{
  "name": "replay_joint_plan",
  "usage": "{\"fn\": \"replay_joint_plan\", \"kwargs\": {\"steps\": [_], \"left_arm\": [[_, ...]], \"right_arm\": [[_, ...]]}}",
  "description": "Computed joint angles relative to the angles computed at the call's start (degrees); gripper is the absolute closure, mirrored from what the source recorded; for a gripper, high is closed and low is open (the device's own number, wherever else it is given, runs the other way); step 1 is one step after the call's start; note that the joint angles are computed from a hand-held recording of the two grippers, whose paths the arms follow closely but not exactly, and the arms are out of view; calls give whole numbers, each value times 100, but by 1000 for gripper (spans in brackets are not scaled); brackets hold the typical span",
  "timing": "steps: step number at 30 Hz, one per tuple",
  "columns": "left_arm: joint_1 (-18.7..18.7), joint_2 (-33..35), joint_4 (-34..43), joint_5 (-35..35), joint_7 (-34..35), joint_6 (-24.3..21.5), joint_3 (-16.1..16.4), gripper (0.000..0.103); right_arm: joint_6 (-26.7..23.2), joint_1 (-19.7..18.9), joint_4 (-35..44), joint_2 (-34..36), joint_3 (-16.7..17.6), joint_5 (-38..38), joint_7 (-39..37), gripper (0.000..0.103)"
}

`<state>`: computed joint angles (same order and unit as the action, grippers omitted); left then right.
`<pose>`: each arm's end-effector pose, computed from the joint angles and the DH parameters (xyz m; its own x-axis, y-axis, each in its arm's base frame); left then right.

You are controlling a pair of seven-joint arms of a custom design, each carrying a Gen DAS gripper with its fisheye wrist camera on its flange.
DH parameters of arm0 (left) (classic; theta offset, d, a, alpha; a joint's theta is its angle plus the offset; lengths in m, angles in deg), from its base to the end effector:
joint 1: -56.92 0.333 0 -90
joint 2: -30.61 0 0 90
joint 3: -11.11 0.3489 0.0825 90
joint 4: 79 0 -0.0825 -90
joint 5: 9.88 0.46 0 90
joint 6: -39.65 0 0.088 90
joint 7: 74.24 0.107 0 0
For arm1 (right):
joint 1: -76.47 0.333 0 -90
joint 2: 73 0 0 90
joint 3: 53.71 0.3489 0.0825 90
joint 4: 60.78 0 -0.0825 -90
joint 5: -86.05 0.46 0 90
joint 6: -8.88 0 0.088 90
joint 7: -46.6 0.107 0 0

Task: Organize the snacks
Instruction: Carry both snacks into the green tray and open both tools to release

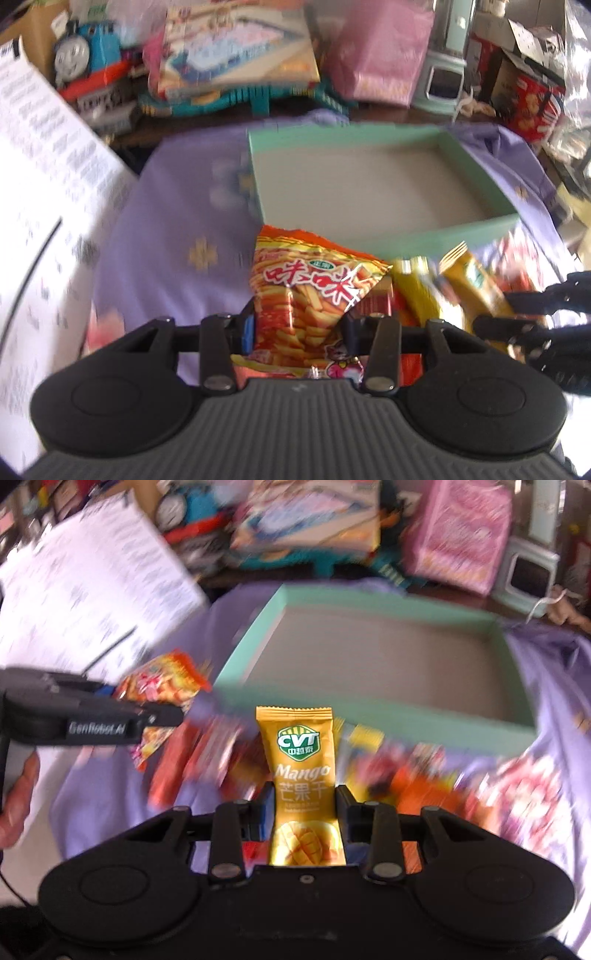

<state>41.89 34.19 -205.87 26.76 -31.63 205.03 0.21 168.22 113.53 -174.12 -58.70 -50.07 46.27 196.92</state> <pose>0.5551 -0.3074 0.3954 -0.1982 -0.9800 0.0186 -0.7698 0.1439 -0.6218 0.5177 0.4801 0.3829 0.2582 -0.9635 -0.0710 -0.7756 -0.1629 -0.6099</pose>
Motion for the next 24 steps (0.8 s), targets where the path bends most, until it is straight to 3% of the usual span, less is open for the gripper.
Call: {"fn": "replay_joint_plan", "kwargs": {"steps": [6,15,24], "left_arm": [[-205,1078,1616,191,46,-425,239,60],[-622,3018,4091,-517,904,-1107,615,60],[-823,4013,5334,-870,1401,-1532,967,60]], "right_arm": [[-115,-217,1023,606,-232,271,-236,70],[-451,-581,3310,2355,-319,1685,-1494,70],[-1098,-696,5353,3866,-359,2758,-2455,69]]}}
